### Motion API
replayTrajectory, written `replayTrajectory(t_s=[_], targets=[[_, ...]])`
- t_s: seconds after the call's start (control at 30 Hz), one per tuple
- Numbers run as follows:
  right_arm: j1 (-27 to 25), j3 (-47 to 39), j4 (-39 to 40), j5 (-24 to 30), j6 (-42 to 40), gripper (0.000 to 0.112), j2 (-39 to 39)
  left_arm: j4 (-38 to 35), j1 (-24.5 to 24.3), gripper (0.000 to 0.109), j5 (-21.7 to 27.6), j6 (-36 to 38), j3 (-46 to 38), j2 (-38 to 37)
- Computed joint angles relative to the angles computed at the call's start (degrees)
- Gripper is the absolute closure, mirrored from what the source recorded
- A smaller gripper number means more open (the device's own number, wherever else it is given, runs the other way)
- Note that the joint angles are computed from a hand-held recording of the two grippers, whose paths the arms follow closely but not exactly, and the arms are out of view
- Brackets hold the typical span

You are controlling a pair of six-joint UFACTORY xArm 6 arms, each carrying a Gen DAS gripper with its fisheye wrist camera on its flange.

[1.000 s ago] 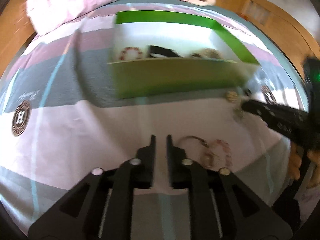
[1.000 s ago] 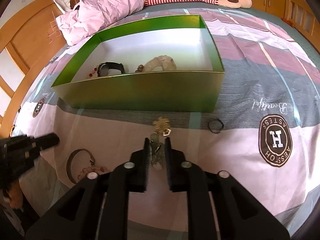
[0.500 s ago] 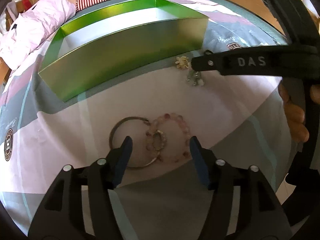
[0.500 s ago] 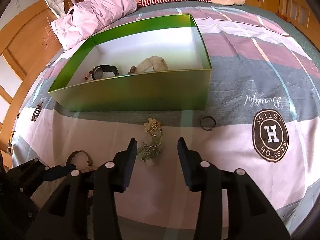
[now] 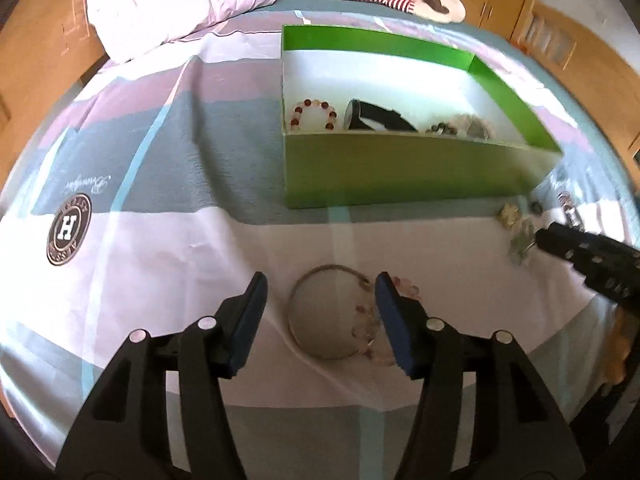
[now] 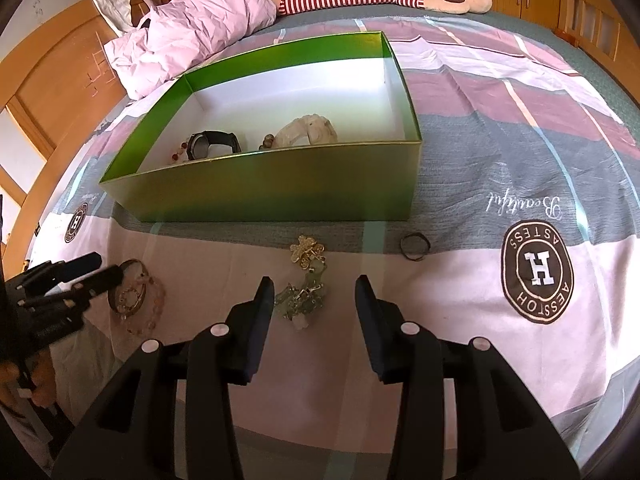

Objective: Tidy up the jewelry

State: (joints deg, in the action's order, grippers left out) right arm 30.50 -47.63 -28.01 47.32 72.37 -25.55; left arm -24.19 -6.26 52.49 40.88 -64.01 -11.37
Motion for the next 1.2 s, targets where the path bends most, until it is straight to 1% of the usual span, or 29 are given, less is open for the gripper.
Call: replayTrajectory(t_s=[0.07, 0.2, 0.23, 0.3, 0.37, 0.43, 0.47, 0.57, 0.63, 0.7, 0.73, 0.8, 0.83, 0.87, 0.93, 0.97, 1.0, 1.03, 1.07, 1.1, 1.13, 1.2], targets=[[0.06, -0.02, 0.20, 0.02, -0.11, 0.070, 0.10, -0.89, -0.19, 0.051, 0.84, 1.74, 0.58, -0.89], [0.14, -0.22, 0.43, 0.07, -0.44, 0.070, 0.32, -4.69, -0.46, 0.051, 6.92, 11.16, 3.11, -4.87], [0.17, -0.25, 0.46, 0.12, -0.48, 0.070, 0.36, -4.50, -1.22, 0.051, 7.23, 12.81, 4.43, -6.24], [0.22, -0.31, 0.57, 0.27, -0.47, 0.070, 0.48, -3.04, -2.93, 0.051, 5.70, 14.84, 7.57, -8.88], [0.24, -0.34, 0.72, 0.31, -0.52, 0.070, 0.57, -2.35, -3.68, 0.051, 5.50, 15.32, 9.02, -9.76], [0.27, -0.40, 0.71, 0.41, -0.51, 0.070, 0.68, -0.87, -4.57, 0.051, 5.03, 14.40, 9.78, -9.50], [0.24, -0.40, 0.77, 0.30, -0.55, 0.070, 0.75, 0.48, -5.34, 0.051, 3.66, 13.67, 10.86, -9.72], [0.37, -0.44, 0.37, -0.24, -0.47, 0.070, 1.08, 1.59, -6.83, 0.050, -0.38, 13.27, 12.68, -9.65], [0.55, -0.58, -0.82, -1.17, -0.61, 0.070, 1.50, 1.72, -6.98, 0.050, -0.19, 12.23, 12.22, -9.20], [0.73, -1.19, -2.17, -1.67, -0.67, 0.069, 2.38, 1.25, -6.61, 0.057, 0.31, 11.21, 11.73, -8.82], [0.75, -1.57, -2.87, -1.98, -0.54, 0.063, 2.96, 1.12, -6.18, 0.061, 0.49, 11.23, 11.41, -8.69], [0.42, -1.91, -3.94, -3.37, -0.07, 0.061, 3.87, 1.30, -5.99, 0.077, 0.30, 10.50, 11.23, -8.65], [0.08, -2.05, -4.05, -4.45, -0.27, 0.061, 4.41, 1.30, -5.87, 0.082, 0.39, 10.18, 11.07, -8.59], [-0.13, -2.13, -4.17, -5.19, -0.38, 0.061, 4.77, 1.30, -5.64, 0.092, 0.64, 9.90, 10.77, -8.41], [-0.34, -2.32, -4.27, -6.16, -1.09, 0.061, 5.56, 1.30, -5.42, 0.097, 1.39, 9.21, 10.01, -7.84], [-0.22, -2.65, -3.67, -5.94, -2.38, 0.063, 6.09, 1.33, -5.36, 0.100, 1.48, 9.03, 9.79, -7.65], [0.06, -3.05, -3.73, -5.31, -2.77, 0.069, 6.48, 1.47, -5.37, 0.100, 1.51, 8.96, 9.73, -7.62], [0.39, -3.78, -3.23, -3.94, -3.71, 0.089, 7.14, 1.87, -5.58, 0.100, 1.14, 8.97, 9.95, -7.77], [0.59, -4.25, -2.84, -2.92, -4.18, 0.102, 7.59, 2.28, -5.89, 0.100, 0.75, 8.82, 10.26, -8.03], [0.58, -4.11, -2.74, -3.13, -4.16, 0.104, 7.50, 2.77, -6.16, 0.100, 0.25, 8.77, 10.58, -8.21], [0.40, -3.71, -2.27, -4.04, -4.44, 0.108, 7.18, 2.96, -6.26, 0.100, 0.06, 8.64, 10.68, -8.25], [0.44, -3.47, -2.49, -4.65, -4.13, 0.110, 6.66, 2.98, -6.14, 0.099, 0.63, 8.09, 10.31, -7.93]])
